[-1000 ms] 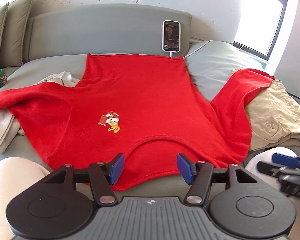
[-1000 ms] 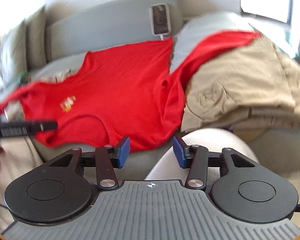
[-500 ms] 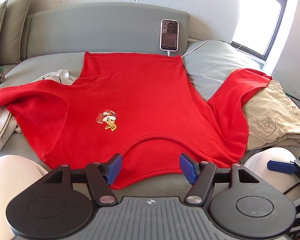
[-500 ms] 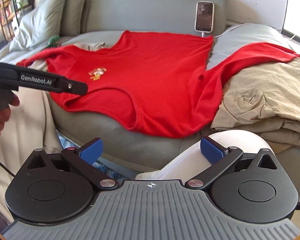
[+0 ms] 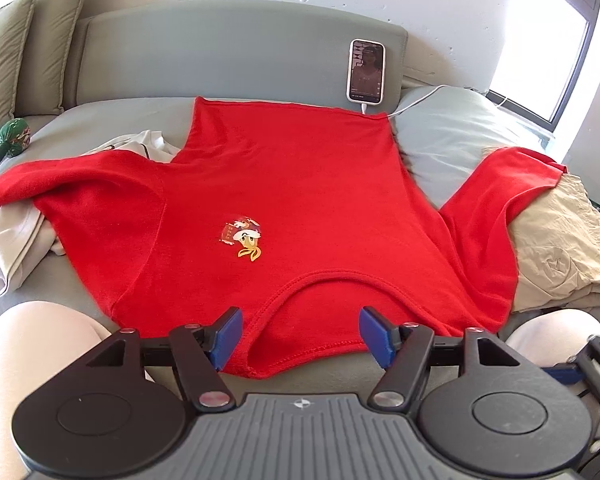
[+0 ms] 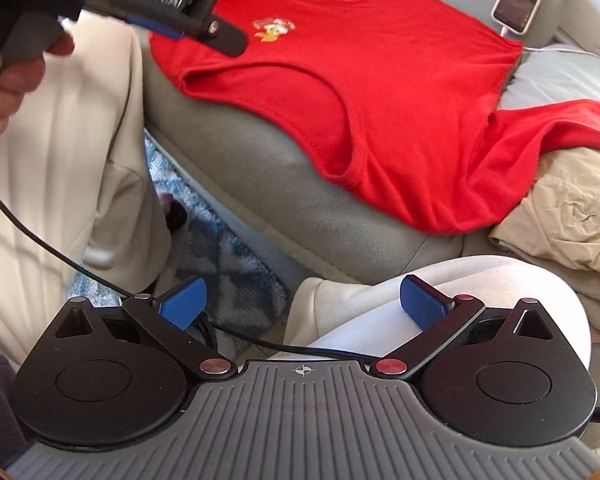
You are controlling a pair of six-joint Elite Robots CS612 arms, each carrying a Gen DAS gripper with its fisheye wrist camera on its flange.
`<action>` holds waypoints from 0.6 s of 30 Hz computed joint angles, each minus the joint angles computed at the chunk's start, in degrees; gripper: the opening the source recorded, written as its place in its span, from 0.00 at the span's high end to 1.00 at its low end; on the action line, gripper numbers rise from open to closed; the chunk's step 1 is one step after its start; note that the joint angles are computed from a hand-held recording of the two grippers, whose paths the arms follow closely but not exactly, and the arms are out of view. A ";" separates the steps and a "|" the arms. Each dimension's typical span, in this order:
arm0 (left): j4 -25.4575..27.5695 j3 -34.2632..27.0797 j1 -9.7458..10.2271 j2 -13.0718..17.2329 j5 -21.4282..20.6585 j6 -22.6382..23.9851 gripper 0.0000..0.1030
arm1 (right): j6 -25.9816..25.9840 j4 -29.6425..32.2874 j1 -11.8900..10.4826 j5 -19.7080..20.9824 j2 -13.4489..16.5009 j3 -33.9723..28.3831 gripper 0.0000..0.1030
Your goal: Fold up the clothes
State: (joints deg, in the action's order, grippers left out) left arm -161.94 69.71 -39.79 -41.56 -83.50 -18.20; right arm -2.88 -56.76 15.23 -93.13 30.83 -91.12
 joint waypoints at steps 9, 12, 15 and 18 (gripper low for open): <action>1.02 -1.71 0.46 0.29 0.24 -2.35 0.33 | 25.67 -17.94 -2.91 -2.53 -1.83 0.79 0.00; 1.52 -2.65 0.62 0.41 -0.45 -2.27 0.33 | 37.01 -21.14 -5.98 0.57 -2.90 1.36 0.01; 2.99 -4.04 0.83 0.68 -1.41 -1.46 0.32 | 50.82 -23.19 -8.48 -2.41 -2.82 0.83 0.06; 4.04 -5.65 1.03 1.15 -2.31 -0.92 0.32 | 60.18 -29.93 -11.06 -3.43 -0.81 -0.92 0.09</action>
